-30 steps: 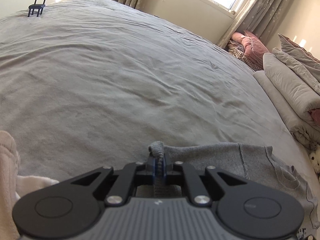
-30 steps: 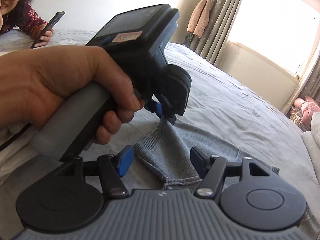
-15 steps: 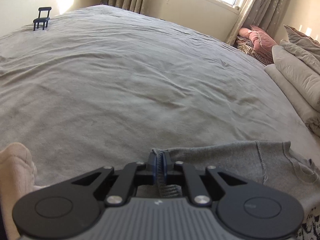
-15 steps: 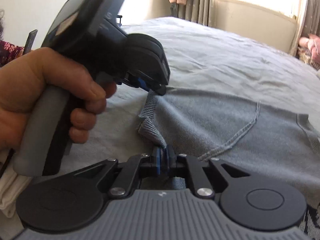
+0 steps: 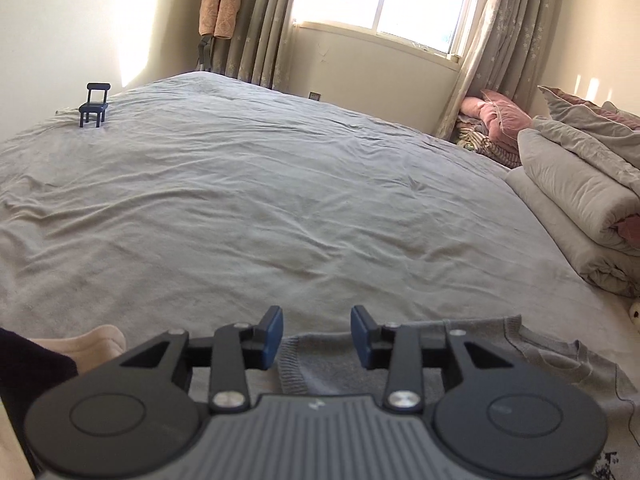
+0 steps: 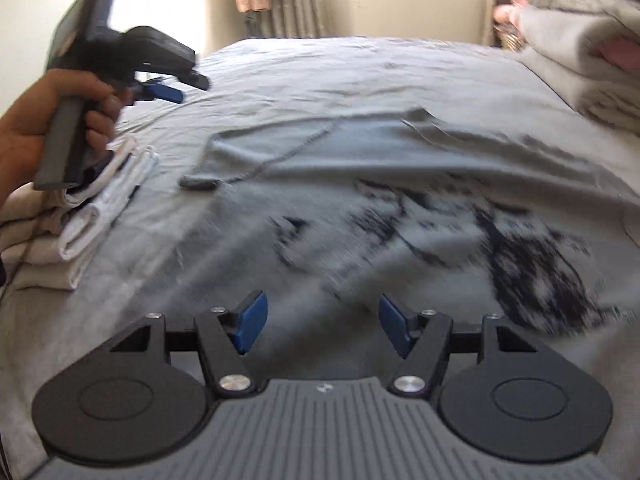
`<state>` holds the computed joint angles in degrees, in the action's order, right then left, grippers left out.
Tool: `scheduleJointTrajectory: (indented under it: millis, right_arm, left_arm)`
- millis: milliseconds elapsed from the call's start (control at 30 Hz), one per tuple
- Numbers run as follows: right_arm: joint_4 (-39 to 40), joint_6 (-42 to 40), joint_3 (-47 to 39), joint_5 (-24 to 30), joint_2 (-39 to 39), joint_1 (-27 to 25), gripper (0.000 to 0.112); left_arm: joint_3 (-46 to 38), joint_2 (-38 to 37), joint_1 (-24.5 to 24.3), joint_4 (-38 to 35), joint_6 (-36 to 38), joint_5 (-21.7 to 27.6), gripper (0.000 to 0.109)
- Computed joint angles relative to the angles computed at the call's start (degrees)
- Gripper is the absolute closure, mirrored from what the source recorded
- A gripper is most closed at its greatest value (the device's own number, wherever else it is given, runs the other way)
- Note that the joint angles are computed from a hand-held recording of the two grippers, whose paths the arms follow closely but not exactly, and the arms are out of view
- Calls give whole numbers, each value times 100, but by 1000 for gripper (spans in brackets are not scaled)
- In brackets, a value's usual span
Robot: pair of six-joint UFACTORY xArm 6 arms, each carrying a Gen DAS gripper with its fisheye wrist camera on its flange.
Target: Fold clothes
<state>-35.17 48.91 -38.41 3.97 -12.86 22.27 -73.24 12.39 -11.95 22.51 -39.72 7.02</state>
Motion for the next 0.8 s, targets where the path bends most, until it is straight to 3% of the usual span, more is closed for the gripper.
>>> scheduleJointTrajectory:
  millis: [133,267,367,433,533,567,600,667,700,733,767,800]
  right_arm:
    - [463,91,1262,275,-1412,-199,47]
    - [977,-93,1967,1453,-2992,-167,47]
    - [1275,-122,2593,2450,-4583,-392,47]
    - [1377,-115,2869,3144,-5506,-557,47]
    - [1829,-338,3216,3643,-6328,-883,47]
    - [2230,-554,3358,3623,-6523,-1004,49]
    - [2643,-779,3496,3625,-6721,-1128,51]
    - [3071,-891,3707,3580,-7020,-1263,61]
    - [2995,-884,3697,3628,-7031,-1208,65]
    - [2914,-876,3685,3675,-7036,-1147,77]
    - [2833,-867,3672,3723,-7040,-1086,92]
    - [2753,-858,3658,3772,-7043,-1023,100]
  left_arm:
    - [885,-804,-570,-1183,1094,285,72]
    - [2106,-1883,-1027,-1205,1252,728,72]
    - [3204,-2914,-1234,-1957,1631,983,72]
    - [3700,-3457,-1302,-1967,1501,1153,72]
    - [4370,-4162,-1457,-2112,1449,1234,70]
    - [4531,-4324,-1519,-2215,1467,1237,64]
    - [4650,-4411,-1581,-2418,1649,1223,48]
    - [4794,-4452,-1748,-2620,1959,1290,37]
    - [4890,-4468,-1786,-2361,1754,1175,38]
    - [4983,-4479,-1817,-1868,1317,1053,39]
    - [5022,-4486,-1877,-1500,1120,992,47]
    - [5021,-4449,-1923,-1372,1118,930,75]
